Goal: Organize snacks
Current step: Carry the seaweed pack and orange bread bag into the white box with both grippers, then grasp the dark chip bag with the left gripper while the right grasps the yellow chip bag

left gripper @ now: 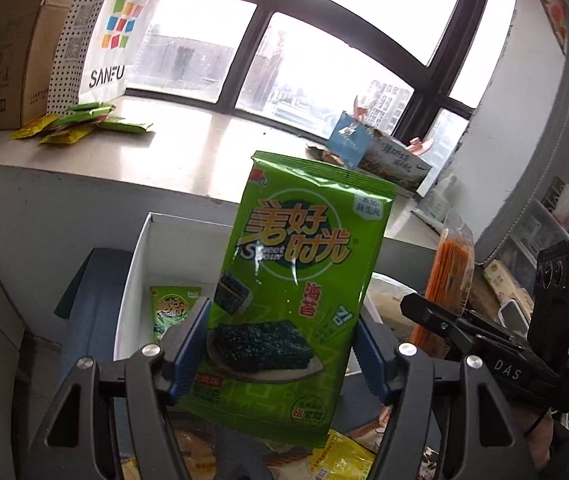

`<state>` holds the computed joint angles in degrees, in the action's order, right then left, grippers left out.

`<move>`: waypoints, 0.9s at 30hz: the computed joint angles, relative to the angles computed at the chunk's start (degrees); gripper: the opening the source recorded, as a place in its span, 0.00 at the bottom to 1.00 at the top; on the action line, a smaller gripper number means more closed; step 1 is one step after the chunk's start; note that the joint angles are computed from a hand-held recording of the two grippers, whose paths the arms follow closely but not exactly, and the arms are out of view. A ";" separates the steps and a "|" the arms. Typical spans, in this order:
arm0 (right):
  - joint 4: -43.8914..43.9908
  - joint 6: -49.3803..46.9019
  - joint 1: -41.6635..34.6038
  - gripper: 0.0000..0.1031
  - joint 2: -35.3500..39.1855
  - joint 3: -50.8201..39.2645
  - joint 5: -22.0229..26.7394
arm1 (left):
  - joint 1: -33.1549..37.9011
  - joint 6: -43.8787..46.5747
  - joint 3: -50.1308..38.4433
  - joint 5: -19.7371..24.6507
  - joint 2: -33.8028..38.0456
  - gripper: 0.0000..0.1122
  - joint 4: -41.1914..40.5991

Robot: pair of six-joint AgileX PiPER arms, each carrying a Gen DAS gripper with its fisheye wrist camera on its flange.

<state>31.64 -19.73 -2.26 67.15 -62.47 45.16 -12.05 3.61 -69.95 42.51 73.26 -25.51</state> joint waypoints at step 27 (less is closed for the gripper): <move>3.45 -3.48 1.46 1.00 -6.76 3.22 1.20 | 1.51 8.17 14.27 -1.63 -16.78 0.92 4.09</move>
<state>35.09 -23.21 -0.80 60.39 -59.25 46.36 -10.54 11.78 -55.68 40.88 56.48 -21.43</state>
